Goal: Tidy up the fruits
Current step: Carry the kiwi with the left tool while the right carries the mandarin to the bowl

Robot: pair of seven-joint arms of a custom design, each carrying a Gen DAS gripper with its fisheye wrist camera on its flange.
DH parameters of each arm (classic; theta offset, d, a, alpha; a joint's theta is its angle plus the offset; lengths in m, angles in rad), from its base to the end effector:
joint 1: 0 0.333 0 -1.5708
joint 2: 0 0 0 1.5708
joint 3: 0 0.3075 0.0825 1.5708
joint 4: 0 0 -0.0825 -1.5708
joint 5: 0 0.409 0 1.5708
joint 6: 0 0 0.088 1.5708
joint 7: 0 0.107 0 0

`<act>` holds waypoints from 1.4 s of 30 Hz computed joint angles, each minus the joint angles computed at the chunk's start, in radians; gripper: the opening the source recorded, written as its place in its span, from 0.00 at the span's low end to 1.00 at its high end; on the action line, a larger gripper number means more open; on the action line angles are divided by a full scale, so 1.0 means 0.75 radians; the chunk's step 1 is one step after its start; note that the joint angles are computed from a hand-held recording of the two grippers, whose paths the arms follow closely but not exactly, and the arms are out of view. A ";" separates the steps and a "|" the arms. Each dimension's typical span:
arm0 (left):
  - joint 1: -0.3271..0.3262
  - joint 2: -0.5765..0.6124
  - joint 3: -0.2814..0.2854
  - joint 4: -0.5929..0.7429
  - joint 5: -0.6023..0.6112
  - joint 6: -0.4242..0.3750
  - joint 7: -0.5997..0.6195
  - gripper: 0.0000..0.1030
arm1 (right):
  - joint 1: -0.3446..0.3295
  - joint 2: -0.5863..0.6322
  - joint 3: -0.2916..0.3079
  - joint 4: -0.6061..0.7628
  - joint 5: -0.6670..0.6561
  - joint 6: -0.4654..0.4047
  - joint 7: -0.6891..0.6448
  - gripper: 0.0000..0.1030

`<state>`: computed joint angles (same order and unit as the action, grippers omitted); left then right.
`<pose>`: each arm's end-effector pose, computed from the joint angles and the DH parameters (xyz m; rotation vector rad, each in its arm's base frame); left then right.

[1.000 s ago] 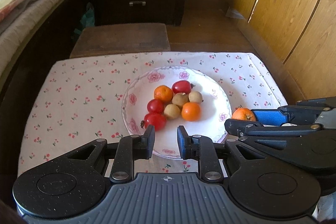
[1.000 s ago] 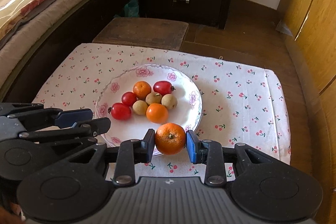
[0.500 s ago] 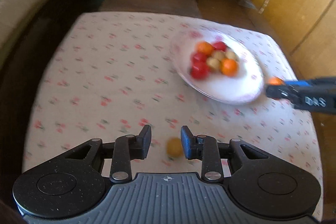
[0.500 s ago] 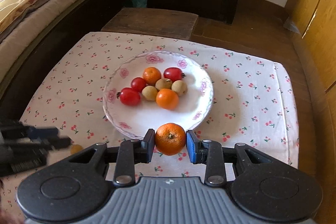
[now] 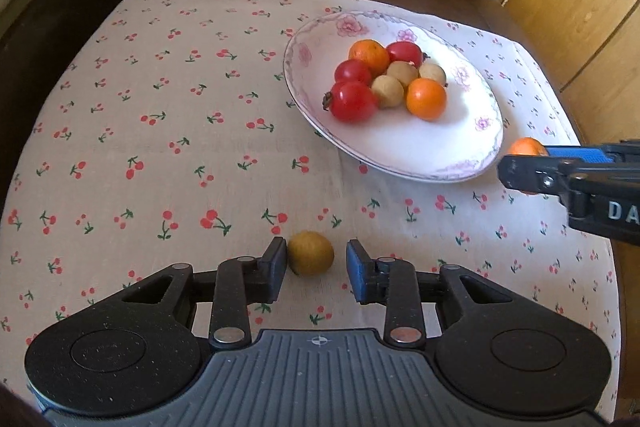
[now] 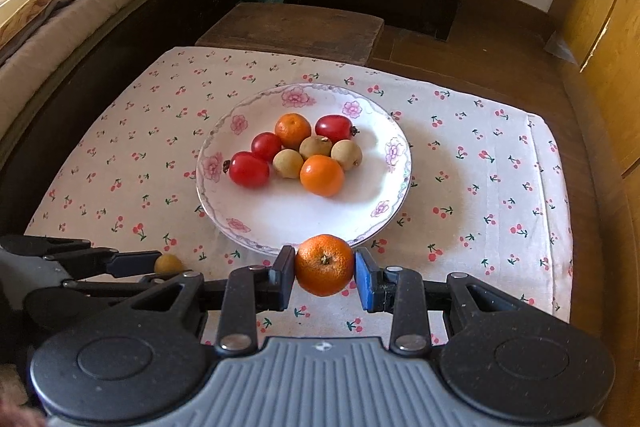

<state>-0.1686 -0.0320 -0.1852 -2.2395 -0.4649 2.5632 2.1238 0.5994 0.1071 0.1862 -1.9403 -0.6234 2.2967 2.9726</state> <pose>0.5363 -0.1912 0.3949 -1.4455 2.6167 -0.7046 0.4559 0.4344 0.4381 -1.6516 2.1433 -0.5500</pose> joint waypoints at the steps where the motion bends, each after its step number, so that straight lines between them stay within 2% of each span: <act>1: -0.001 -0.003 -0.001 -0.003 0.006 0.006 -0.004 0.39 | 0.000 -0.002 0.000 -0.002 -0.001 0.003 0.002 0.32; 5: -0.010 0.005 -0.008 0.004 0.006 0.022 -0.021 0.40 | -0.001 -0.004 0.000 -0.006 0.003 0.002 -0.001 0.32; 10: -0.026 -0.010 -0.019 -0.023 0.058 0.046 -0.016 0.32 | -0.001 -0.008 0.000 -0.011 0.000 0.005 0.008 0.32; 18: -0.038 -0.047 -0.007 -0.032 -0.015 0.040 0.044 0.32 | -0.002 -0.022 0.002 -0.018 -0.022 0.008 0.033 0.32; 26: -0.056 -0.072 -0.011 -0.011 -0.067 0.092 0.073 0.32 | -0.009 -0.037 0.003 -0.021 -0.040 -0.001 0.055 0.32; 36: -0.074 0.013 -0.036 0.092 0.004 0.139 -0.010 0.32 | -0.033 -0.017 -0.010 -0.001 -0.033 0.006 0.056 0.32; 42: -0.073 0.080 -0.045 0.149 0.048 0.126 -0.071 0.31 | -0.046 0.004 -0.024 0.000 -0.011 0.015 0.047 0.32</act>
